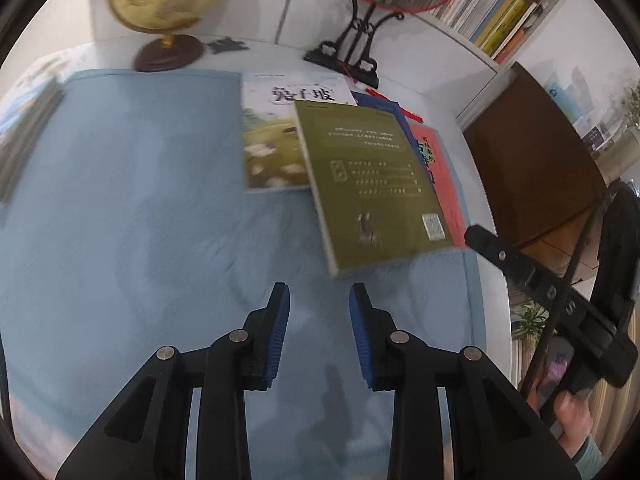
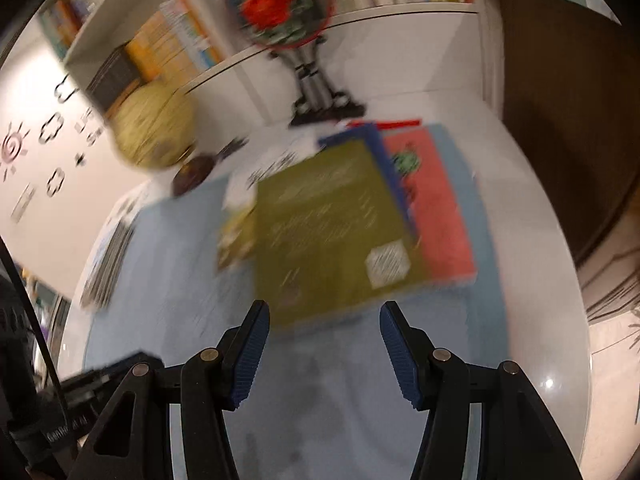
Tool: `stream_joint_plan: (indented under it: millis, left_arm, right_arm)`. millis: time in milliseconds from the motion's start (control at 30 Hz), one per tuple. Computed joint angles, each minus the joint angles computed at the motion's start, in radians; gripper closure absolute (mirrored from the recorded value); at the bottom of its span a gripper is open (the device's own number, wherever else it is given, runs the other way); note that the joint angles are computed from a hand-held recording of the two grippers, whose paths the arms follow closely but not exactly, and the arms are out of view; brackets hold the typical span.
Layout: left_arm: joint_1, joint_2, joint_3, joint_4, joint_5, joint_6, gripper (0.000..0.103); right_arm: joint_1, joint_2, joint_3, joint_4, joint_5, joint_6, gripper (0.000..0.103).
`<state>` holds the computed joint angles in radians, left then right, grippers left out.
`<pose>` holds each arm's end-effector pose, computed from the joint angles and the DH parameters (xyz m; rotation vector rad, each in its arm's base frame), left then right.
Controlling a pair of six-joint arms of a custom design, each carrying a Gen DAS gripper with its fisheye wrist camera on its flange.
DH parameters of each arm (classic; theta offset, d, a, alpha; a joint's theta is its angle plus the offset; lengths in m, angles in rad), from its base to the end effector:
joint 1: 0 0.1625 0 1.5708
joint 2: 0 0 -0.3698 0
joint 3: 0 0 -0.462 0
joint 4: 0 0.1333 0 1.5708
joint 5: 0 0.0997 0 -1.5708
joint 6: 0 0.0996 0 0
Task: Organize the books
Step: 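Move both grippers to the olive-green book on the pile, then grasp the olive-green book edge with both grippers and flip it over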
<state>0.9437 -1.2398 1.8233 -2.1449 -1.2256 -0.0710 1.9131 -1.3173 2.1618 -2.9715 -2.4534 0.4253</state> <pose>-0.2195 -0.5875 0.1630 0.7735 2.7014 -0.1551 0.2268 -0.4687 0.1740 -0.4092 -2.3070 1.0254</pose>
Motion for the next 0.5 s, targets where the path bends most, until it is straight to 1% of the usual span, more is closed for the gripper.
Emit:
stream_joint_plan:
  millis: [67, 100, 133, 167, 233, 333, 400, 467, 500]
  left_arm:
    - [0.010, 0.079, -0.052, -0.004, -0.012, 0.006, 0.075]
    - [0.014, 0.106, -0.070, -0.004, -0.017, 0.009, 0.075]
    - [0.017, 0.138, -0.090, -0.004, -0.023, 0.011, 0.075]
    - [0.022, 0.165, -0.110, -0.004, -0.026, 0.012, 0.075]
    - [0.025, 0.204, -0.134, -0.010, -0.029, 0.012, 0.075]
    - [0.031, 0.252, -0.164, -0.007, -0.030, 0.012, 0.075]
    - [0.033, 0.271, -0.174, 0.000, -0.029, 0.015, 0.075]
    - [0.028, 0.263, -0.155, -0.033, -0.032, 0.053, 0.075]
    - [0.028, 0.263, -0.156, -0.021, -0.042, 0.065, 0.075]
  right_arm:
    - [-0.044, 0.004, -0.018, -0.005, 0.016, -0.037, 0.050]
    - [-0.070, 0.003, -0.021, -0.017, 0.036, -0.060, 0.060]
    - [-0.086, 0.001, -0.024, -0.017, 0.050, -0.070, 0.067]
    - [-0.110, -0.001, -0.025, -0.018, 0.070, -0.084, 0.067]
    - [-0.135, 0.003, -0.032, -0.018, 0.082, -0.088, 0.068]
    - [-0.172, -0.011, -0.027, 0.023, 0.154, -0.067, 0.067]
    - [-0.171, -0.006, -0.023, 0.032, 0.146, -0.072, 0.067]
    - [-0.163, 0.001, -0.015, 0.025, 0.134, -0.086, 0.067]
    - [-0.158, 0.000, -0.010, 0.022, 0.133, -0.088, 0.067]
